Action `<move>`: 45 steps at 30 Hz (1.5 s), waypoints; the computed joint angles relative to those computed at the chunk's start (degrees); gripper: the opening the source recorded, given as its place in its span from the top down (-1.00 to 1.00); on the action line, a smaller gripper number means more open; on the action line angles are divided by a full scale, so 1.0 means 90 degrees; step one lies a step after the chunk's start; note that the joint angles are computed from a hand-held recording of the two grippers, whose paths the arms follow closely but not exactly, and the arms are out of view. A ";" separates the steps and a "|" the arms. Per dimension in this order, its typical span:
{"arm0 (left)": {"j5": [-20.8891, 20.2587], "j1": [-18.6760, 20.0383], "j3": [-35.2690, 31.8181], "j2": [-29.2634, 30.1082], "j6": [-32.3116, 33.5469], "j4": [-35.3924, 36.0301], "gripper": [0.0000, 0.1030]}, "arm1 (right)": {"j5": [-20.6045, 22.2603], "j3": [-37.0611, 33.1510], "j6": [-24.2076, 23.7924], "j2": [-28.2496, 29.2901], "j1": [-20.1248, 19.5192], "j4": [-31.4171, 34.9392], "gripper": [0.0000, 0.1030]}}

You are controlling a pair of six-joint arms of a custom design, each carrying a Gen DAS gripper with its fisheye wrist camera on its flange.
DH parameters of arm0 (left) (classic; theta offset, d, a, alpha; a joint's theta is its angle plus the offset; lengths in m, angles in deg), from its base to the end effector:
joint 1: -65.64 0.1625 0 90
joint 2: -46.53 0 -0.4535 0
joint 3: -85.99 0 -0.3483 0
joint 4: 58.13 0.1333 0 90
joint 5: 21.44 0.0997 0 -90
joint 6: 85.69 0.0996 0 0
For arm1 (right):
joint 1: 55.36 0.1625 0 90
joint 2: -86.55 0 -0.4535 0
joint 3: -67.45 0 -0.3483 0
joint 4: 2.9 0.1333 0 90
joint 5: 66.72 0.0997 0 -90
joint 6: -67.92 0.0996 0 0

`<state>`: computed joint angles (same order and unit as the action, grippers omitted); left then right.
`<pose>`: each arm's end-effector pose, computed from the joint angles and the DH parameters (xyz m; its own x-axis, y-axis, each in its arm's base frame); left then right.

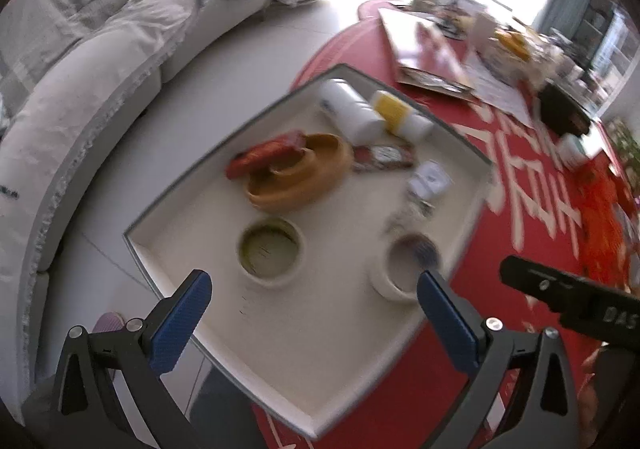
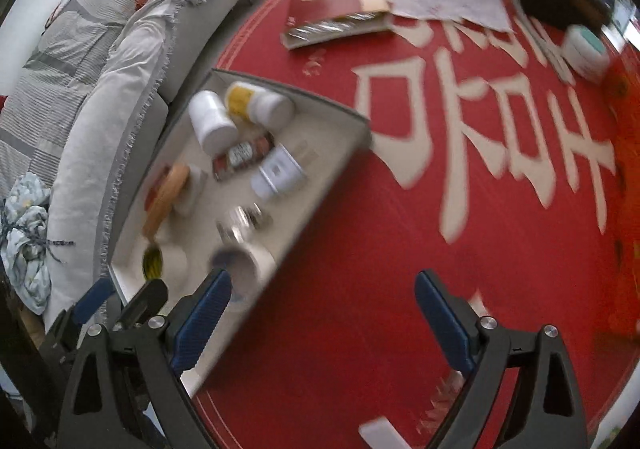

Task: Organize rigid objects
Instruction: 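Grasp the white block with left tool while right tool grasps the hose clamp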

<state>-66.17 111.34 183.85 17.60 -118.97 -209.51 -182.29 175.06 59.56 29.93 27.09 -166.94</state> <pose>-0.2812 -0.5803 -0.0257 -0.7465 0.0774 -0.6609 0.3382 0.8995 -0.2766 0.0113 -0.6024 0.2269 -0.8803 0.1504 0.4499 -0.0072 0.9441 -0.3296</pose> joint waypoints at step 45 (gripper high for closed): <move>-0.1224 -0.1080 0.0680 0.1217 0.2318 -0.1182 -0.09 | 0.0049 0.3035 -0.0069 -0.2080 -0.1546 -0.1779 -0.82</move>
<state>-77.19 101.62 189.96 28.55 -98.11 -220.14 -181.85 202.37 58.94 11.21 13.18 -182.96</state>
